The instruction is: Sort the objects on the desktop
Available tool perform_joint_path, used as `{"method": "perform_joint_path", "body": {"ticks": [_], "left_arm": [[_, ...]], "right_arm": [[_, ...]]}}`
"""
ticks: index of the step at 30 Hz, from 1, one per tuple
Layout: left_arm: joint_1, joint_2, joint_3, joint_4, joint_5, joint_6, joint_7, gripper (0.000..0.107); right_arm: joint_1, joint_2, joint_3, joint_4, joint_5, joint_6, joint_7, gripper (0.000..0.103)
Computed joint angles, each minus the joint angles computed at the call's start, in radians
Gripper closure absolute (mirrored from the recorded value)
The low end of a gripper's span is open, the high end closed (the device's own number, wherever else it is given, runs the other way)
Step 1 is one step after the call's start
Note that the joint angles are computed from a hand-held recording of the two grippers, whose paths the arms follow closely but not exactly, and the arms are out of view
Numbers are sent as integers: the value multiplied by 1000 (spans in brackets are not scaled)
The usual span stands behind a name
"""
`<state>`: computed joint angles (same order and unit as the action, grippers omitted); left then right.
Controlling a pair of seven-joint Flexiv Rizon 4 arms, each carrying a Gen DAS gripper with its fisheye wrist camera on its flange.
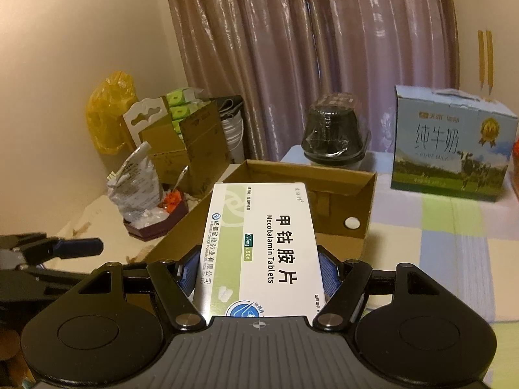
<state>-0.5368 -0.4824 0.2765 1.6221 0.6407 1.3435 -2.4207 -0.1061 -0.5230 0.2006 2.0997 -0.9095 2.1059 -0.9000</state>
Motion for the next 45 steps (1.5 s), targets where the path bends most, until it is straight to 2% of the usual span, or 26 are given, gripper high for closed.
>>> {"method": "perform_joint_path", "body": {"ticks": [1,2,3,4,9,12,17,21,23,27,31,40,45], "left_arm": [[3,2,0,4,-1,3,-1,35],[4,4,0,9,-3,5,-4,34],[5,6,0,12,-3,3,-6,33],[4,7,2,15,-3,1,-9,32],[-4,14,6,26,9,-4,-32,26],[-2,17,-4,28,8,-12,-36,24],[-20,26,-6,23,30,-44,-75,11],[-27,41,-24,18,55,-95,-101,8],[-25,51,-41,20,67,-111,-110,5],[-28,70,-69,16,99,-156,-140,5],[-21,95,-103,23,115,-186,-163,5],[-14,178,-172,81,160,-242,-249,5],[-5,232,-218,123,181,-272,-290,5]], "right_arm": [[-14,-11,13,-11,-20,3,21,35],[-44,-29,33,-31,-70,6,61,29],[-59,-39,41,-47,-112,2,95,15],[-56,-42,35,-54,-123,2,111,12],[-19,-26,-15,-31,-73,24,90,11],[-24,-16,-25,-17,-72,21,90,10],[-31,11,-35,13,-67,10,79,4],[-60,34,-31,33,-94,0,89,2],[-77,47,-28,42,-119,-6,107,2],[-105,82,-36,65,-172,-6,139,2],[-136,120,-53,83,-284,-10,216,2],[-149,225,-173,138,-565,59,465,2],[-118,301,-232,215,-574,62,450,2]]}}
